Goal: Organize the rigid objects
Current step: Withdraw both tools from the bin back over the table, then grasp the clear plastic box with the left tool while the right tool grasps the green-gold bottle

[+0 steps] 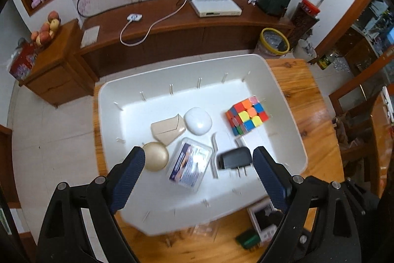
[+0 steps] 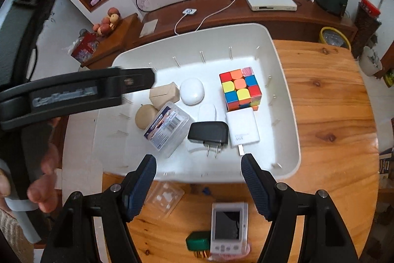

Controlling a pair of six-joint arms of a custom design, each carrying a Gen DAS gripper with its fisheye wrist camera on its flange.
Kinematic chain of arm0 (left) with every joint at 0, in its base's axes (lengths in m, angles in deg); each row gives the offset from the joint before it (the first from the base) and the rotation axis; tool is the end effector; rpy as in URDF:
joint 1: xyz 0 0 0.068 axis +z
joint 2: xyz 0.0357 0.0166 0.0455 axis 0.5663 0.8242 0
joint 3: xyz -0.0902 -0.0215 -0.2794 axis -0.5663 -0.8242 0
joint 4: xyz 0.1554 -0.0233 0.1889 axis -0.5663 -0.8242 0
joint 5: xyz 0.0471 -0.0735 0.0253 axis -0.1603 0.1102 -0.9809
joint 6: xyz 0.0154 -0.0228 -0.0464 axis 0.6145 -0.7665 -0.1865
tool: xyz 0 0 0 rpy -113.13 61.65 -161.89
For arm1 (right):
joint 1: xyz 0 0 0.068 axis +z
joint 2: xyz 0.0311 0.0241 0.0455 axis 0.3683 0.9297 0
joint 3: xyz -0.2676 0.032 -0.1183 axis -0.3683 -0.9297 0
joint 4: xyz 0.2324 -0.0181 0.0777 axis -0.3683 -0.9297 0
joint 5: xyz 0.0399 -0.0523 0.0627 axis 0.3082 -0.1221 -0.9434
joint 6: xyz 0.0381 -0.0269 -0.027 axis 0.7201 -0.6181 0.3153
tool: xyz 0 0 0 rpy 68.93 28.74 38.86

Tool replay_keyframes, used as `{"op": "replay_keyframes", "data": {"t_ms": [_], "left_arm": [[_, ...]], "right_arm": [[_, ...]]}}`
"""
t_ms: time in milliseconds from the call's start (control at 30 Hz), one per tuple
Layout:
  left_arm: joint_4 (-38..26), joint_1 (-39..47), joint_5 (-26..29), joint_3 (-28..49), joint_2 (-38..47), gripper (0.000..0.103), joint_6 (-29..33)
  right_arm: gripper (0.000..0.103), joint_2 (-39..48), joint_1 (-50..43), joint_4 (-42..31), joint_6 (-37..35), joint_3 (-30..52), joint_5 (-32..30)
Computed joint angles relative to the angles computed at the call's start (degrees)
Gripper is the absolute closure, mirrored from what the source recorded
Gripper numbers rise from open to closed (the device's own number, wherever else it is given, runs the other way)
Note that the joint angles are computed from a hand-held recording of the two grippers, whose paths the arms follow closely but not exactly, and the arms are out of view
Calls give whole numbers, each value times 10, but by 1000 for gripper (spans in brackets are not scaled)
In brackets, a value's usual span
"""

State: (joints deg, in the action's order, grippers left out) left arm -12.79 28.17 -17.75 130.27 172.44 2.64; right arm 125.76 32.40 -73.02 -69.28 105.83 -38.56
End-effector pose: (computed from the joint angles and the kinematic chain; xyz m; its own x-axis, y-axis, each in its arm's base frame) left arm 0.3187 -0.0345 0.3435 -0.8870 -0.2544 -0.3853 -0.2240 0.9668 -0.1228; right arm 0.3341 0.0763 0.2883 -0.8313 -0.4200 -0.3641 -0.5208 0.8175 0.2459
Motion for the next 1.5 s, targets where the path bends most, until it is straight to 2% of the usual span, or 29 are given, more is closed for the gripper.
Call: {"op": "replay_keyframes", "data": {"t_ms": [367, 633, 733, 1100, 1300, 1500], "left_arm": [[-19, -48, -4, -79, -149, 12, -8], [-5, -123, -43, -155, -220, 12, -37], [5, -153, -67, -186, -235, 12, -52], [98, -212, -96, -360, -242, 12, -104], [160, -218, -104, -432, -200, 12, -117], [205, -199, -97, -452, -157, 12, -118]], "right_arm": [[31, -148, -60, -5, -32, -98, -17], [31, -247, -104, 27, -67, -197, -24], [31, -287, -129, 50, -89, -245, -44], [31, -430, -186, 190, -139, -490, -86], [31, -480, -154, 297, -116, -618, -54], [31, -509, -74, 390, -81, -699, 11]]}}
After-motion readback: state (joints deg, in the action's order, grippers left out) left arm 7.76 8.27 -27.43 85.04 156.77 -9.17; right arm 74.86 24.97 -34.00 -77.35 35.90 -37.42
